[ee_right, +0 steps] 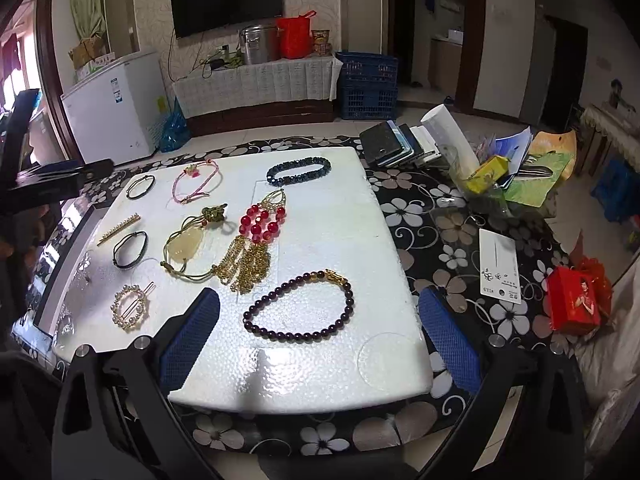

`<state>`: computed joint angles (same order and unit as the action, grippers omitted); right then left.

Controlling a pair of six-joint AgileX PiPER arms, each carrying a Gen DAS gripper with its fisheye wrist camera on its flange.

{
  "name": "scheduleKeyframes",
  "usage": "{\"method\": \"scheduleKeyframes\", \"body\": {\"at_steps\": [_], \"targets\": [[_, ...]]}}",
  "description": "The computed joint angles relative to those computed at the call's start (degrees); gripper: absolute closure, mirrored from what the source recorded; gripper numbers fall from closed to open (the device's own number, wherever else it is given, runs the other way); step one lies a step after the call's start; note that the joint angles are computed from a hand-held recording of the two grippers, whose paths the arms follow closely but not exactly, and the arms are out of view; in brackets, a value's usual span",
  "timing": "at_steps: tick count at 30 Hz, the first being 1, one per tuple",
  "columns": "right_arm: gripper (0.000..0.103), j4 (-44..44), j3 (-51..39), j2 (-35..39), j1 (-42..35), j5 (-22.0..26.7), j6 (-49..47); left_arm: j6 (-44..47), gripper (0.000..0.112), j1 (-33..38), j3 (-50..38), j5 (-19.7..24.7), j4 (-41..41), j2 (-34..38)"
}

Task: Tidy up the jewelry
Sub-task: 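Grasp the thin black bangle with the left tool while the right tool grasps the purple bead bracelet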

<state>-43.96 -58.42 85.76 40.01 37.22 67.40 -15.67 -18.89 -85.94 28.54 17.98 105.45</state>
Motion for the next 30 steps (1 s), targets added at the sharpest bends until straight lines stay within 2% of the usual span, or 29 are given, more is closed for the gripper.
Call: {"method": "scheduleKeyframes", "body": {"at_steps": [2,4,7,10,13,15,17,19,23,30], "targets": [[0.005,-0.4,-0.6,0.7,0.6,0.9,-0.8,0.6,0.011,0.4,-1.4,-0.3,1.8,1.8],[0.005,1.0,-1.5,1.7,0.8,1.3,-3.2,4.4,0.011,1.4,-2.7,-0.6,-0.7,3.5],[0.005,3.9,-2.3,2.5,0.1,0.9,-6.5,15.9,0.011,3.4,-5.0,0.2,-11.7,6.2],[0.005,7.4,-2.7,3.1,-1.4,0.0,-9.3,23.9,0.013,4.0,-6.0,0.6,-17.9,8.0],[0.005,9.1,-3.0,3.5,-1.9,-0.1,-10.4,27.3,0.014,3.5,-6.8,1.0,-19.0,9.5],[0.008,9.8,-2.9,3.6,-2.0,-0.5,-11.0,30.5,0.015,3.4,-6.6,0.8,-21.6,10.0],[0.02,10.9,-3.0,3.9,-2.1,-0.7,-12.1,31.6,0.016,3.4,-6.0,0.1,-21.8,10.3],[0.022,13.2,-3.3,4.3,-2.7,-1.1,-14.1,34.3,0.018,4.2,-6.4,0.6,-25.5,10.6],[0.024,15.4,-3.2,4.4,-3.6,-2.1,-15.7,41.5,0.039,5.9,-7.3,2.5,-34.4,11.1],[0.025,17.7,-2.5,4.0,-4.6,-3.7,-16.9,45.0,0.062,5.9,-7.1,2.5,-36.8,10.8]]}}
